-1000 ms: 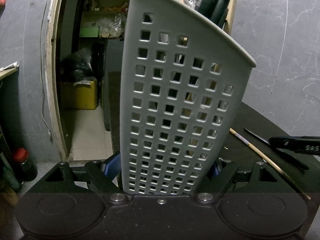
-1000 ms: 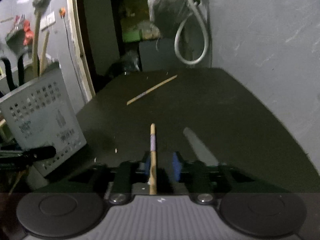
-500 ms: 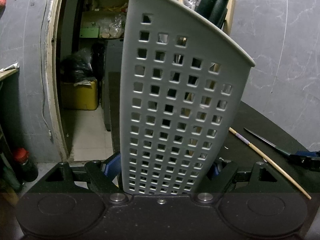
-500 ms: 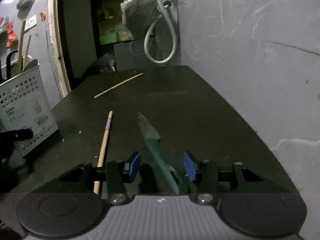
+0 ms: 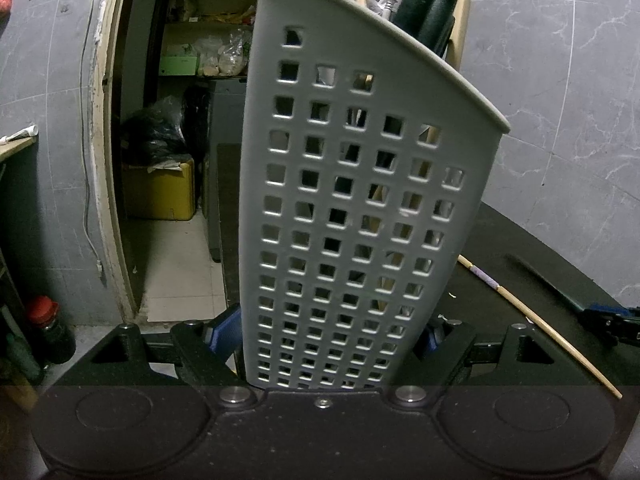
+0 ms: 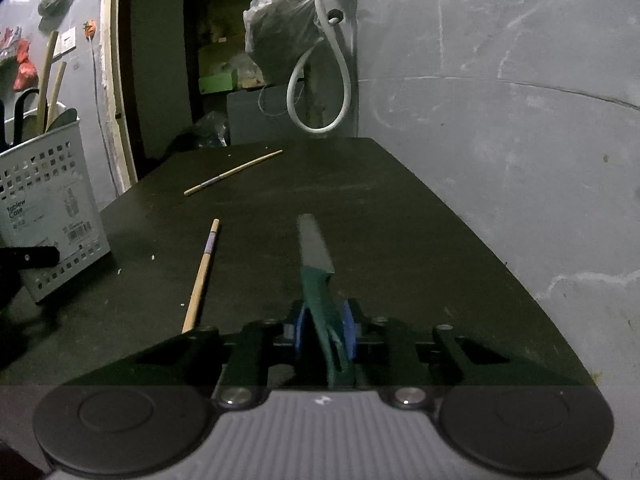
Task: Organize utensils
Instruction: 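Close the right tool on the knife's green handle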
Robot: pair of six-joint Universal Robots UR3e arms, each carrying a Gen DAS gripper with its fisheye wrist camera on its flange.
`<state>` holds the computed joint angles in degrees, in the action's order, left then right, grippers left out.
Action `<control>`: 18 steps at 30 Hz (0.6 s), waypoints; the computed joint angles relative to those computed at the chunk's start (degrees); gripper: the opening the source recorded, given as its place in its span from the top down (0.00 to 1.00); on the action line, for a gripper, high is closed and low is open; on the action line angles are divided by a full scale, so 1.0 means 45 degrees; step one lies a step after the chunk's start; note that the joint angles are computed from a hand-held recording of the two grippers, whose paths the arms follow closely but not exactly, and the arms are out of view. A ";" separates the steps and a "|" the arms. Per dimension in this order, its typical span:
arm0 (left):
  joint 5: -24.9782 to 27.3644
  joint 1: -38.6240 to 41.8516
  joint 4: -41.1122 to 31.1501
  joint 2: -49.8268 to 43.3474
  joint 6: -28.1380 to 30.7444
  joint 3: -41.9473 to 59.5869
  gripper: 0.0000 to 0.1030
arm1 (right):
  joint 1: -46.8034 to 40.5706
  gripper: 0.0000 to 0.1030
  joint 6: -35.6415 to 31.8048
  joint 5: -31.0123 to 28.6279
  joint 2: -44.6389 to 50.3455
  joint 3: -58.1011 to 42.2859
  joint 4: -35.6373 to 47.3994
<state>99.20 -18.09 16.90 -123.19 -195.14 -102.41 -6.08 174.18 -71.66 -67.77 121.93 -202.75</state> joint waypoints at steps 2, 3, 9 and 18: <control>-0.0023 0.0017 0.0011 0.0003 -0.0001 -0.0008 0.19 | -0.0252 0.80 0.0214 0.0348 -0.0186 0.0228 0.0051; -0.0028 0.0022 0.0012 0.0008 0.0002 -0.0012 0.19 | -0.0375 0.80 0.0329 0.0529 -0.0269 0.0334 0.0063; 0.0029 -0.0006 -0.0003 0.0001 0.0026 -0.0009 0.19 | -0.0834 0.80 0.0303 0.0992 -0.1200 0.1318 0.0307; 0.0025 -0.0007 -0.0005 -0.0012 0.0020 0.0006 0.19 | -0.1746 0.80 -0.0338 0.1569 -0.3445 0.3370 0.1085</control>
